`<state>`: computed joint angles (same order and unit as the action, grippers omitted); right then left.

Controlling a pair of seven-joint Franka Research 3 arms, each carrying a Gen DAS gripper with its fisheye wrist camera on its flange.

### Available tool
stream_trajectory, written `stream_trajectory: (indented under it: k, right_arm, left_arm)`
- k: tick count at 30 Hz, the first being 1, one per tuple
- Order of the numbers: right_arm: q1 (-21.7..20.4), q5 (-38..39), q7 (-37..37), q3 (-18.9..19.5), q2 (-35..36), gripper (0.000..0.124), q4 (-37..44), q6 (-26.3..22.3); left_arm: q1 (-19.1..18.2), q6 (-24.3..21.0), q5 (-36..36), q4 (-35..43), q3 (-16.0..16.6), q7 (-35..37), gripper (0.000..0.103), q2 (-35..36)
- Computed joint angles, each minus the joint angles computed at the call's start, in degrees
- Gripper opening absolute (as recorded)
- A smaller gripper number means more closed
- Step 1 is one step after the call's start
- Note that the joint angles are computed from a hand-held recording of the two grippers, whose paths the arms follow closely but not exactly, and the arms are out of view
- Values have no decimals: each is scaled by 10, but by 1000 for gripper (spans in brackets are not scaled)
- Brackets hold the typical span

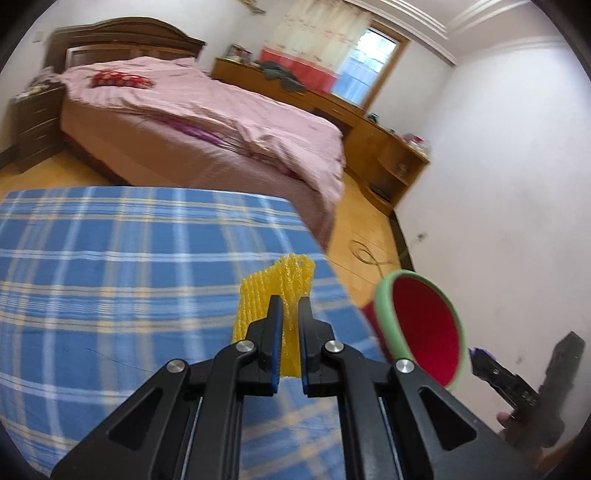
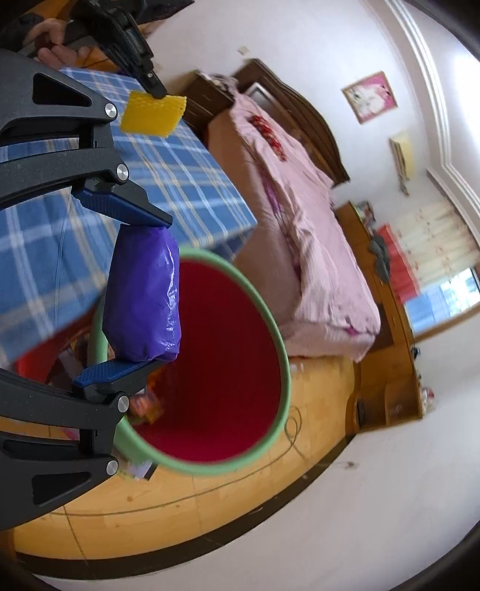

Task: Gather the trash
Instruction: 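Carry the yellow foam net and purple bag over the red bucket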

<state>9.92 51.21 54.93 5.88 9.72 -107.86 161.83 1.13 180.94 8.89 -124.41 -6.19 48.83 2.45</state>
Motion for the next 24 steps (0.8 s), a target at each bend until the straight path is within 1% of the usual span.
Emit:
stream_trajectory:
  k: [1,3,4,5,7,8,10,14,16,19,21,24]
  right_arm:
    - [-4,7,-6,-2,-2,66,-2,1]
    - [-11,19,-17,-4,-5,66,-7,5]
    - [-15,28,-22,-6,-5,66,-7,4]
    - [-19,35,-26,-7,-3,66,-6,3]
    - [-26,48,-35,-9,0,66,-3,-3]
    - [-29,53,-39,-10,3,66,0,-7]
    - [-35,61,-43,-12,9,66,6,-14]
    - [-47,76,-52,-13,20,66,15,-28]
    - [-52,83,-57,-13,24,66,18,-33]
    - [-56,88,-60,-12,28,66,22,-37]
    - [-57,86,-58,-13,33,66,28,-39]
    - [-59,84,-59,-11,37,66,31,-39]
  left_arm:
    - [6,-4,-39,9,-18,37,7,5]
    - [8,-12,-82,29,-41,82,7,17]
    - [3,-18,-85,43,-45,91,7,26]
    - [-9,-25,-64,56,-37,80,7,34]
    - [-46,-50,12,94,-6,33,7,55]
    - [-46,-58,15,108,-12,38,7,64]
    - [-31,-72,-15,144,-43,77,7,88]
    - [-12,-78,-67,202,-93,146,7,131]
    - [-14,-83,-78,232,-104,164,7,155]
    - [-29,-97,-75,274,-100,172,7,190]
    - [-36,-118,-74,301,-99,175,7,213]
    - [-34,-139,-84,330,-108,191,7,240]
